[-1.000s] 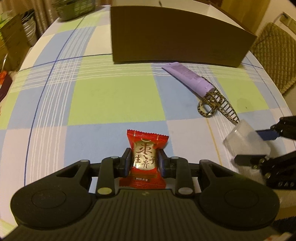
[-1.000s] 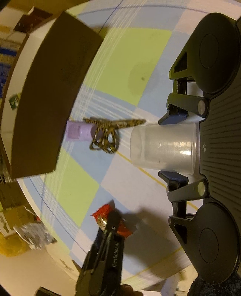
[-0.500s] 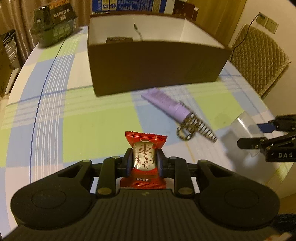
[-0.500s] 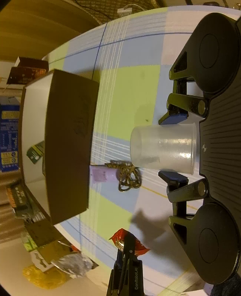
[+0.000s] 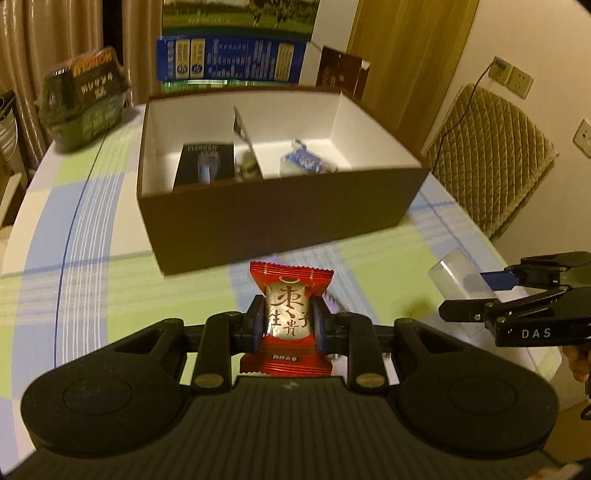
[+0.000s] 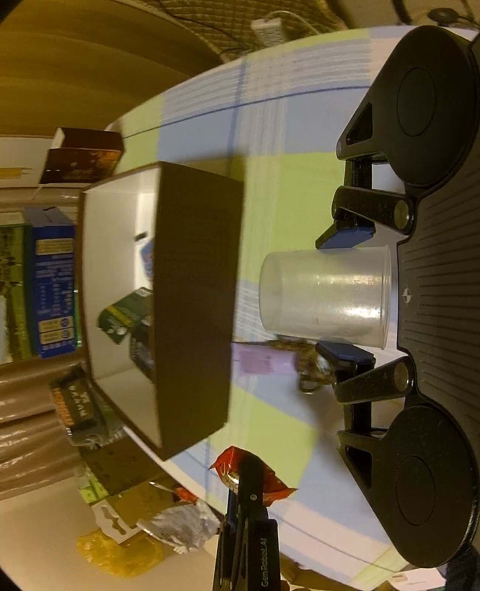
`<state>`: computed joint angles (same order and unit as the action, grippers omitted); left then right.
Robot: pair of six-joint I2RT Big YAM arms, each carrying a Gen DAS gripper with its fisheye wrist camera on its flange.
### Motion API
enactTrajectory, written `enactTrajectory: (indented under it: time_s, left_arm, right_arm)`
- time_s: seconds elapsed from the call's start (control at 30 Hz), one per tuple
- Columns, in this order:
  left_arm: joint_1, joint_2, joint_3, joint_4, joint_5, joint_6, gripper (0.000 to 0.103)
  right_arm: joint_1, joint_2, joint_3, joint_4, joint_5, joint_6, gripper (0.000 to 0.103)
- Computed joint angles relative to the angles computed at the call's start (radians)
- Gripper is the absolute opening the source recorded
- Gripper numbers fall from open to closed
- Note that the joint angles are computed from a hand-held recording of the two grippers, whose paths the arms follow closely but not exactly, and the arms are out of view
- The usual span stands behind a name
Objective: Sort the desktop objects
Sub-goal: 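Lift the red candy and clear cup and carry them over the brown box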
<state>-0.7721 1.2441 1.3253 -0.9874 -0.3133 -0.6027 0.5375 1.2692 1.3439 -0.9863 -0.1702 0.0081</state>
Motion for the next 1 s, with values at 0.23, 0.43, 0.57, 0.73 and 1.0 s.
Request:
enactTrajectory:
  time_s: [0.23, 0.43, 0.57, 0.73, 1.0]
  left_arm:
    - [0.039, 0.059, 0.084, 0.033, -0.011, 0.06, 0.022]
    - [0.076, 0.122, 0.163, 0.056, -0.004, 0.094, 0.022]
    - [0.088, 0.159, 0.209, 0.056, -0.003, 0.103, 0.022]
    - [0.101, 0.195, 0.254, 0.054, 0.005, 0.104, 0.022]
    - [0.14, 0.272, 0.346, 0.057, 0.009, 0.136, 0.022]
  right_arm:
    - [-0.033, 0.059, 0.094, 0.024, -0.033, -0.034, 0.05]
    - [-0.053, 0.122, 0.184, 0.034, -0.052, -0.063, 0.05]
    - [-0.064, 0.156, 0.231, 0.032, -0.068, -0.081, 0.05]
    - [-0.072, 0.207, 0.29, 0.025, -0.083, -0.108, 0.05]
    - [-0.074, 0.337, 0.448, 0.021, -0.099, -0.131, 0.05]
